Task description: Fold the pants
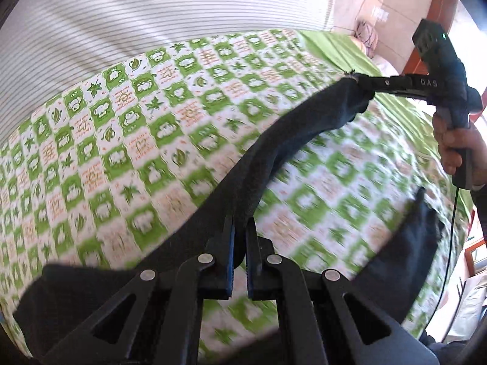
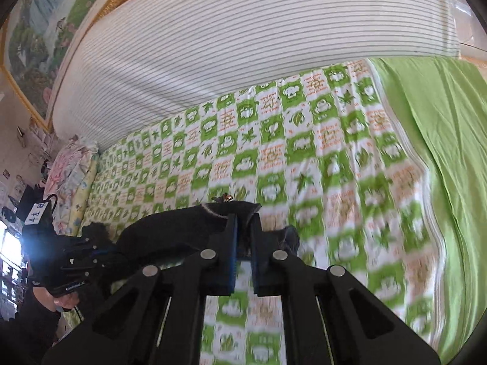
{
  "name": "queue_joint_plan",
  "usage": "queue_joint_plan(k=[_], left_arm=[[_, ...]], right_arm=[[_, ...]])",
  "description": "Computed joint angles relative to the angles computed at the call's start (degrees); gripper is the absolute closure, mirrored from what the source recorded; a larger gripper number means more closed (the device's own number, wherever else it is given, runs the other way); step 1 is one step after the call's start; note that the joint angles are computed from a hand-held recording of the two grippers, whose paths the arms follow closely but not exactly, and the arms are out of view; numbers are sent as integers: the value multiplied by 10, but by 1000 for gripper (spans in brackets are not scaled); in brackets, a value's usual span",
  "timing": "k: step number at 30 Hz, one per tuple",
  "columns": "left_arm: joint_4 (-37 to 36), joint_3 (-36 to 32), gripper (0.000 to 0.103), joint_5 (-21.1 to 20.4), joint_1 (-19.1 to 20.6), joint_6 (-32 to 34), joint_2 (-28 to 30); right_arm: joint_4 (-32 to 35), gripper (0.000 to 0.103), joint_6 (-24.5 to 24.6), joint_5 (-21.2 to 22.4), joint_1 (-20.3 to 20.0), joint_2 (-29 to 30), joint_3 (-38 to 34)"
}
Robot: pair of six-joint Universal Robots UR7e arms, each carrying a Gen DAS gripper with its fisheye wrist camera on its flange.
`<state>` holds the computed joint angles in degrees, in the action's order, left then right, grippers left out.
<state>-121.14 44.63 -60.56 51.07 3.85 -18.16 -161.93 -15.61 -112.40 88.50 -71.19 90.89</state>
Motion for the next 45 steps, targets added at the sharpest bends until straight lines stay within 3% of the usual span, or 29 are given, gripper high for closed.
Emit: queue_joint_plan(k=[8,15,20,26,39,45], left_arm=[[-94,198,99,-23,-33,-33,-104],[-143,302,99,-27,-61,-58,-148],[-168,358,99,-32,-73,-76,-170],[-203,408,99,-69,-78,-80,-196],[-227,464,99,-69,-87,-80,-201],[-234,474,97,-74,-79,-88,-193]], right_arm=[[-34,95,15,19,1,-109,150],[-93,95,-4,25,-2,-168,251],[-112,95,-19,3,0,-192,297],[-160,101,-21,7,-3,-231,350],[-206,101,23,20,-32,-265,435],[-224,101,29,-23,-25,-254,455]])
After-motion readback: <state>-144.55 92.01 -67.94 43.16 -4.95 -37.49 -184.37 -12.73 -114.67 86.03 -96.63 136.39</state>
